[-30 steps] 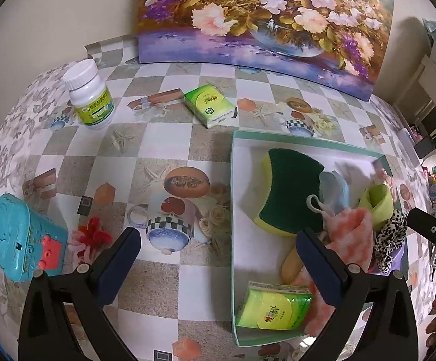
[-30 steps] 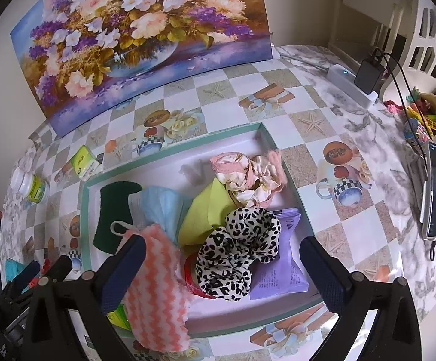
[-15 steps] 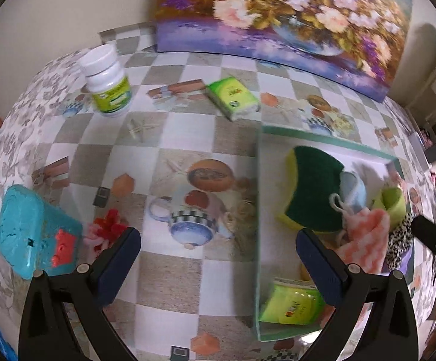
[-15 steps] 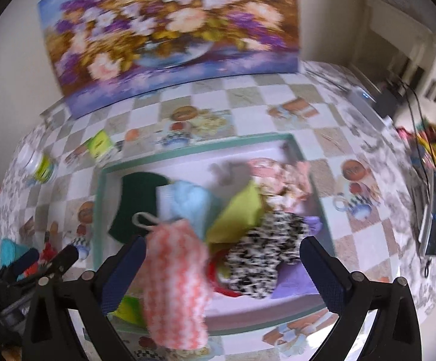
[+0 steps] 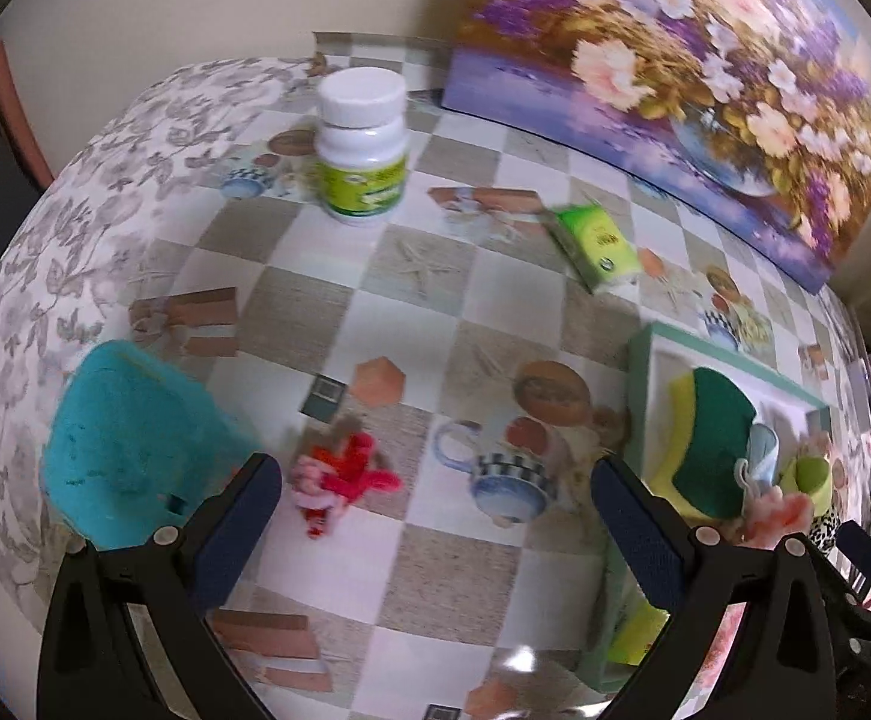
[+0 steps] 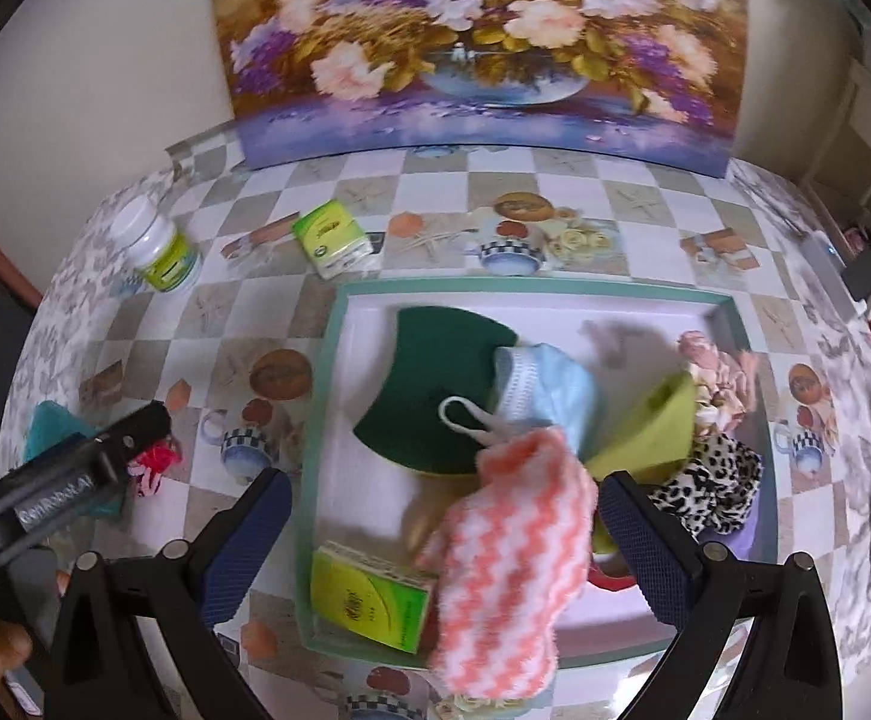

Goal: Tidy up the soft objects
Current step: 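Move both open tools back toward the red plush toy and tissue box, then grasp the red plush toy with the left tool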

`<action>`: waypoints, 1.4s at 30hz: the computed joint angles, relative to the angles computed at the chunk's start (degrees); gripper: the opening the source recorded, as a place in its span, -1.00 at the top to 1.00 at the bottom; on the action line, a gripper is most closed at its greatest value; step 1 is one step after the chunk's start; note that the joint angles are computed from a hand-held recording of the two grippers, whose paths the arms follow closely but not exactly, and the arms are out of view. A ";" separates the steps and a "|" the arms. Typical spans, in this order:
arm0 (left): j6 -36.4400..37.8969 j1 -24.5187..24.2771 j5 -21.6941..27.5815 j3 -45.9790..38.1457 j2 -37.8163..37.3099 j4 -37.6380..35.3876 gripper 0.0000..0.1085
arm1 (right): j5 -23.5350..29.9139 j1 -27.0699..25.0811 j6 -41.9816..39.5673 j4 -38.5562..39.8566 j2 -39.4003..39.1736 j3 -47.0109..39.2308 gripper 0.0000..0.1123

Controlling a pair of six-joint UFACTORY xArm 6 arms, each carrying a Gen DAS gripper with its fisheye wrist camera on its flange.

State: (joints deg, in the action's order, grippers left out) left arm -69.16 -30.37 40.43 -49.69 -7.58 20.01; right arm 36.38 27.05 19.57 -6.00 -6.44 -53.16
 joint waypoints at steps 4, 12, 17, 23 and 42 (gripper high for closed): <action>2.26 0.90 0.21 0.35 0.05 -2.53 -0.89 | 1.53 0.70 -0.34 -0.01 1.62 -1.41 -0.83; 8.56 0.43 0.39 -0.31 1.72 -7.19 -0.89 | 2.58 0.88 -1.17 0.57 2.44 -2.02 -0.83; 12.52 0.57 2.32 -1.45 2.72 -8.47 -0.73 | 1.83 0.20 -1.47 2.03 1.81 -1.73 -0.83; 20.62 0.56 8.66 -6.68 7.25 -9.50 -0.55 | 1.38 -0.73 -3.43 5.60 2.05 -2.14 -0.83; 32.03 0.46 23.33 -17.28 17.03 -7.23 0.22 | 1.15 -2.03 -3.84 7.26 2.87 -3.36 -0.83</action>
